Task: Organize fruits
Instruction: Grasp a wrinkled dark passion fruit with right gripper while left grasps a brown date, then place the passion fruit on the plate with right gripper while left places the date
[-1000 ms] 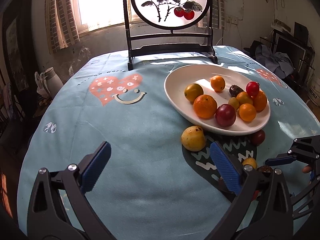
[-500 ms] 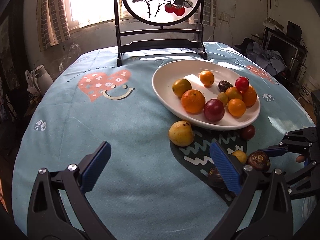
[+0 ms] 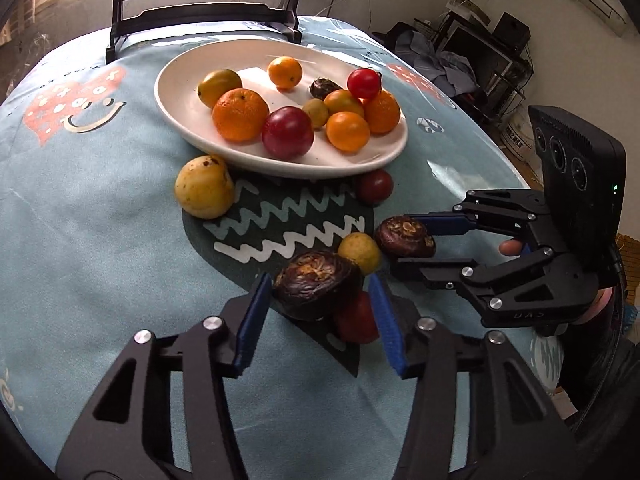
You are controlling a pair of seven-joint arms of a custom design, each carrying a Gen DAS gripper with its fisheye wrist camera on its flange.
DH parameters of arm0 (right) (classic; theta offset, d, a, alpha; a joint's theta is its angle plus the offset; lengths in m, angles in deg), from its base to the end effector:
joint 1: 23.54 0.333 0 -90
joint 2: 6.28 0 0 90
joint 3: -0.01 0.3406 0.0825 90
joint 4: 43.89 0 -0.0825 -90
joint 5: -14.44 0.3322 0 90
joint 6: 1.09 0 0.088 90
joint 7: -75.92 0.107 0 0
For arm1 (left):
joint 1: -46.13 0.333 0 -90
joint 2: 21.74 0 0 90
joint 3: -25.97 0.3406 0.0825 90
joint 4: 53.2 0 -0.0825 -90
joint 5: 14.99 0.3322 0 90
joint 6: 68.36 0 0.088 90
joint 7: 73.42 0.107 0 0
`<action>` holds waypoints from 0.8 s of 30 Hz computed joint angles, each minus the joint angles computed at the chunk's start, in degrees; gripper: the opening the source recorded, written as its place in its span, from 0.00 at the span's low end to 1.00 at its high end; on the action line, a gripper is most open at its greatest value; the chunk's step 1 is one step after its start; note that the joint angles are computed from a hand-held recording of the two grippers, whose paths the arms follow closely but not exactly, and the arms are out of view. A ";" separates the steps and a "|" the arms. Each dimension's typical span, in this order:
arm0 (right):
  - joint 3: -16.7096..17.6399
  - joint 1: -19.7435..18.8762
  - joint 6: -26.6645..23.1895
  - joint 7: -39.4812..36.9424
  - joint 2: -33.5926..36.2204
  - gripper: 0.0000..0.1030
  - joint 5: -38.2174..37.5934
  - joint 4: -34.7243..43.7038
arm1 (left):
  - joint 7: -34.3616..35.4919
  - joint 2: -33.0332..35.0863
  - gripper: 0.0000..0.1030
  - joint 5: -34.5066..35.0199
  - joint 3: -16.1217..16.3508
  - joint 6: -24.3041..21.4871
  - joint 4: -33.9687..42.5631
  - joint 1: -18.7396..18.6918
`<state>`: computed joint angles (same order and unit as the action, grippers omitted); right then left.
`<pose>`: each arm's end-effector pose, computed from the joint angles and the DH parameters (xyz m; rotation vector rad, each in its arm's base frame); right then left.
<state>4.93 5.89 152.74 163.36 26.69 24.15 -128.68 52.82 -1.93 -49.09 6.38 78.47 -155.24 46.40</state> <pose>0.6067 0.3891 0.4579 -2.1476 1.2926 -0.2140 0.6153 -0.1775 0.4683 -1.5136 2.5254 -1.0413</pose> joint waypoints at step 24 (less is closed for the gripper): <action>-0.24 0.47 2.82 -0.32 -0.71 0.41 -0.69 -1.15 | 3.08 -0.99 0.46 -5.06 -1.24 4.17 -1.23 1.18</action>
